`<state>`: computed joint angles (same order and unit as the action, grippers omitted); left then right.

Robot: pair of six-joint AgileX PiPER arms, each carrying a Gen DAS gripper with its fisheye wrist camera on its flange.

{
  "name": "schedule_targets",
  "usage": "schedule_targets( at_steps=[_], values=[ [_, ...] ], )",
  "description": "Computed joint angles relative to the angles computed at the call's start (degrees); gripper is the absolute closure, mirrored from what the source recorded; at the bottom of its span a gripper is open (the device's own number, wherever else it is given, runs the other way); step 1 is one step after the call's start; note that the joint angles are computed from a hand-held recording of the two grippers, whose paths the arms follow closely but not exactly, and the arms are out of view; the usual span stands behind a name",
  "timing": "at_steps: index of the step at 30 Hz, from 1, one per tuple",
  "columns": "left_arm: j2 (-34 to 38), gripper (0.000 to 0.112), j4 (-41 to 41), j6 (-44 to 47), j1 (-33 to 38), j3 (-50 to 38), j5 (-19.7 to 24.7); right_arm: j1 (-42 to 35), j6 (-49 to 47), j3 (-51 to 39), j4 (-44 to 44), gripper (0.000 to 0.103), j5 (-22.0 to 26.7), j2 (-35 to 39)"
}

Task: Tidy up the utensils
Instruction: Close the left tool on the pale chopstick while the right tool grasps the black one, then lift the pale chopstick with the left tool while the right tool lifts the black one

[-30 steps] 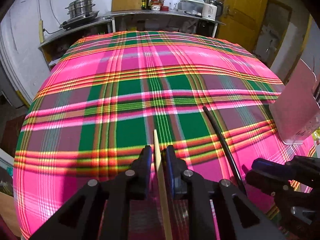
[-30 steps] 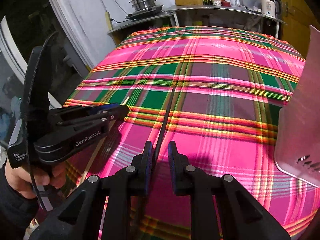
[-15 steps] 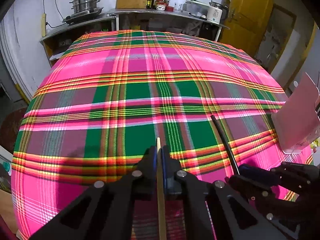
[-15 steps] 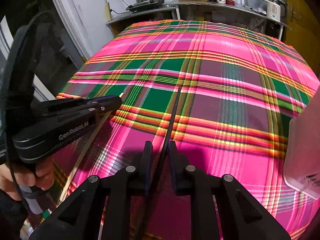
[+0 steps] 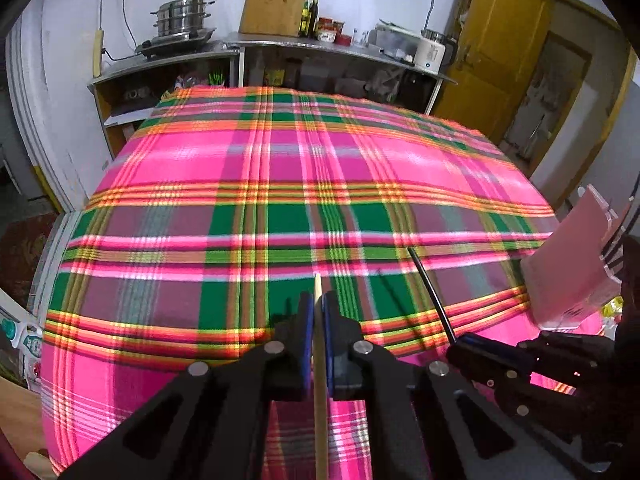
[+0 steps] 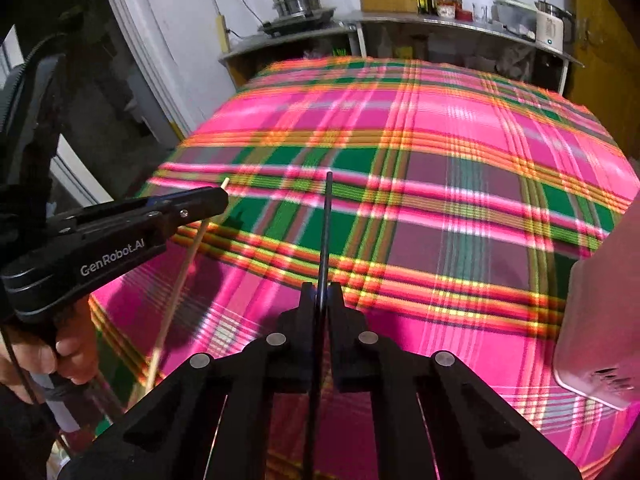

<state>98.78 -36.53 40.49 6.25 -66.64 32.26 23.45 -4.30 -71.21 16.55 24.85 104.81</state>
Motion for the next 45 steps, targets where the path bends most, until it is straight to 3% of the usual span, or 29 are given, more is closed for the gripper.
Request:
schedule_targets(
  at_steps=[14,19,26,32,41,45],
  values=[
    [-9.7,0.107,-2.3,1.2,1.7,0.2,5.9,-1.0,-3.7,4.8,4.4,0.1,-2.0,-10.3],
    [-11.3,0.107,-1.9,1.1,1.9,1.1,6.4,-2.0,-7.4,5.8,8.3,0.102,-1.4,-10.5],
    [-4.1,0.107,-0.5,-1.4,2.4,-0.9,6.8,-1.6,-7.6,2.1,8.2,0.093,0.4,-3.4],
    [4.7,0.107,5.7,-6.3,1.7,-5.5,7.4,-1.0,-5.0,-2.6,4.5,0.092,2.6,2.7],
    [8.5,0.106,12.4,-10.7,-0.6,-7.2,6.0,0.0,-0.9,-5.3,-0.7,0.091,3.3,6.0],
    [8.8,0.106,17.8,-14.3,-2.5,-8.4,6.0,1.0,4.0,-7.9,-6.0,0.089,6.0,7.5]
  ],
)
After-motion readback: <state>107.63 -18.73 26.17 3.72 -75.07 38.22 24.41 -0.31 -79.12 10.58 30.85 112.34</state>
